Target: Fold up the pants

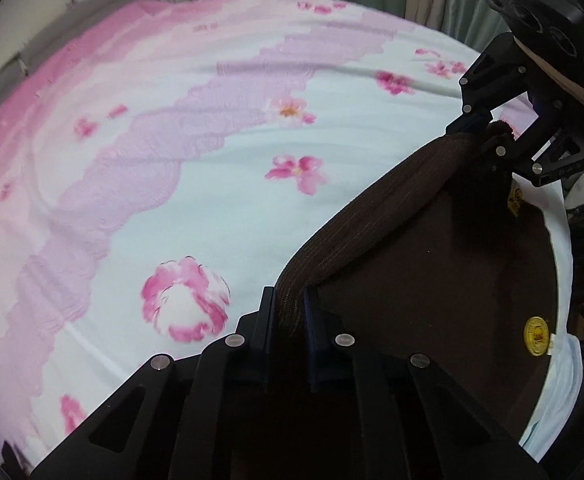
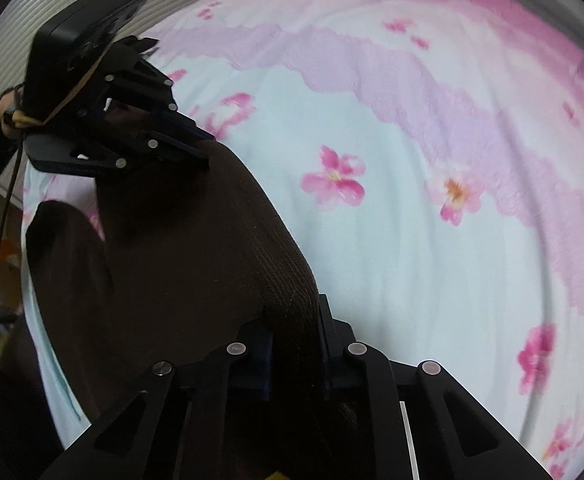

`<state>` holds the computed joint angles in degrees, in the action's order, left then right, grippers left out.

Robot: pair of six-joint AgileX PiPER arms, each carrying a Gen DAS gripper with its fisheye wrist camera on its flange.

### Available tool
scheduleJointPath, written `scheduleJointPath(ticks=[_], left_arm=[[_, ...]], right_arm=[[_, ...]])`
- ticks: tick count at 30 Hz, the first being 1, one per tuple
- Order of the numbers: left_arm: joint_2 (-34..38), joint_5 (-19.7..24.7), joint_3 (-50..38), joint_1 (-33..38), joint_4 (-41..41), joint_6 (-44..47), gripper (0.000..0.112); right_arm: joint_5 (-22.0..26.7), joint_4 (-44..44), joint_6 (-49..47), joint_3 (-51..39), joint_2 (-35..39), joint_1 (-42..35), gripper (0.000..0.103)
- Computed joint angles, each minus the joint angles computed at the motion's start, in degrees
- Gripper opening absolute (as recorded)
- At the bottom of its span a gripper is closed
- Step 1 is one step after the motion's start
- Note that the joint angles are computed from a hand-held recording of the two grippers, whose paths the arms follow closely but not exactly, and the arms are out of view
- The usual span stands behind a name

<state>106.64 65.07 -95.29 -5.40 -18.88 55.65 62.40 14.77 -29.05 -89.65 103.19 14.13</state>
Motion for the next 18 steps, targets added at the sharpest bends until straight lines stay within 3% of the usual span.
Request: scheduleJointPath(ticks=[9,14,18], left_arm=[[-28.0,-6.1,23.7,2.4,-3.1,1.4,0.014],[-45.5,-5.4,37.4,5.3,-6.0,1.7,0.014],[-56.6,-6.1,48.4,5.6,-6.0,0.2,0.014]], right_arm=[[-9.9,-17.6,9.9,16.7,-21.3,14.0,0.017],[-13.5,-32.4,23.9,27.7,-32.6,26.6,0.017],[-11.9,-48.2,41.5,36.9,-38.5,41.1,0.017]])
